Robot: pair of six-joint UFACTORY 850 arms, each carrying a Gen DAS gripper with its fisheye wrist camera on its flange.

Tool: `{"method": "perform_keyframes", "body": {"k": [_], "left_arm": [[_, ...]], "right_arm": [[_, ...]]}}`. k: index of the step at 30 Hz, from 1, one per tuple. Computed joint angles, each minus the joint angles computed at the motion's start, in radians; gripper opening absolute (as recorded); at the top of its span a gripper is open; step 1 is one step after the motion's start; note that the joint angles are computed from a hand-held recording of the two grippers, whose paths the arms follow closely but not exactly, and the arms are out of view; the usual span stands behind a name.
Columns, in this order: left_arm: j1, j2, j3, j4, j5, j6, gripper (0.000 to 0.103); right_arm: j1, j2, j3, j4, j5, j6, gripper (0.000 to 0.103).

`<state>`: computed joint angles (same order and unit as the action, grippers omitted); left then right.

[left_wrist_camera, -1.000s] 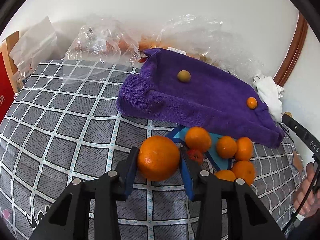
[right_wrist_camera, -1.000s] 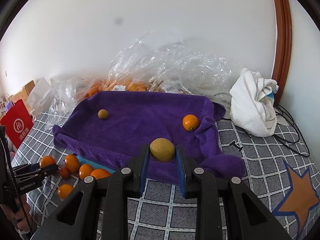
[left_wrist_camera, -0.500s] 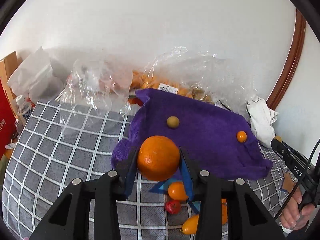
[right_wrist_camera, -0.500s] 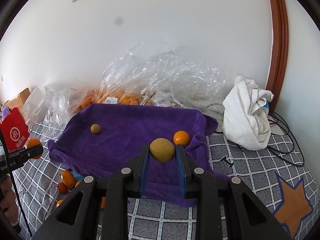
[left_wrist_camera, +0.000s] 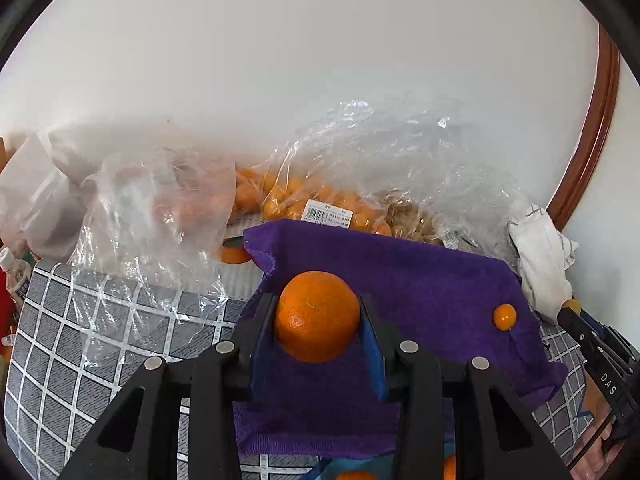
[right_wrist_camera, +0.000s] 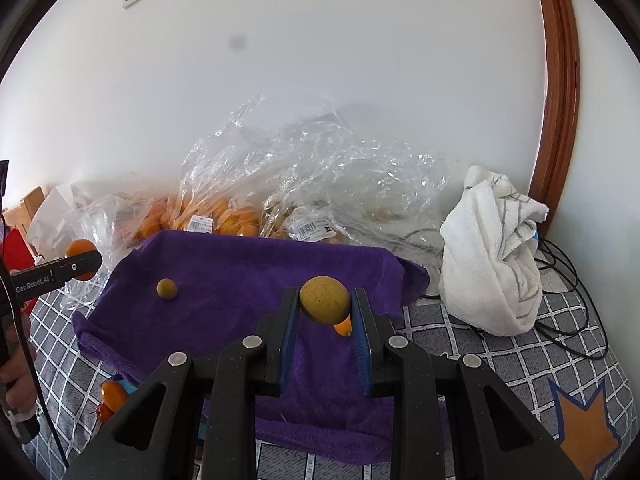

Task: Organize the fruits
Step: 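Lower the orange and lemon onto the towel and open both tools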

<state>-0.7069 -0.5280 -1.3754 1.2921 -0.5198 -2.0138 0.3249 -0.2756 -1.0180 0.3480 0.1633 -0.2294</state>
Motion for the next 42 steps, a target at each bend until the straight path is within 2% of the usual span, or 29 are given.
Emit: {"method": "perform_keyframes", "body": {"k": [6,9,12,15,22,29,33,35,37,42], "left_arm": [[0.025,-0.047,-0.002,0.002,0.058,-0.051,0.038],[0.027,-0.069,-0.015,-0.049,0.071,0.013,0.038],[0.013,-0.073,-0.014,-0.007,0.050,-0.003,0.038],[-0.002,-0.087,-0.031,0.004,0.023,0.017,0.038],[-0.006,-0.112,-0.053,-0.038,0.000,0.077,0.038],[0.003,-0.112,-0.048,-0.052,0.008,0.069,0.038],[-0.002,-0.119,-0.055,-0.048,-0.013,0.078,0.038],[-0.002,-0.124,-0.060,-0.051,-0.018,0.089,0.038],[-0.001,-0.123,-0.058,-0.044,-0.015,0.084,0.038],[0.001,-0.108,-0.036,0.008,0.010,0.018,0.041]], "right_arm": [[-0.013,-0.082,-0.041,0.016,-0.045,-0.016,0.026],[-0.009,-0.102,-0.052,0.129,-0.060,-0.137,0.026],[0.002,-0.106,-0.047,0.185,-0.044,-0.207,0.026],[0.006,-0.114,-0.046,0.134,-0.040,-0.167,0.026],[0.014,-0.138,-0.058,0.321,-0.035,-0.364,0.026],[0.013,-0.147,-0.069,0.368,-0.058,-0.409,0.026],[0.013,-0.156,-0.075,0.478,-0.061,-0.511,0.026],[0.015,-0.160,-0.080,0.588,-0.059,-0.618,0.028],[0.014,-0.162,-0.082,0.596,-0.065,-0.627,0.031],[0.011,-0.152,-0.072,0.426,-0.056,-0.453,0.049]]}}
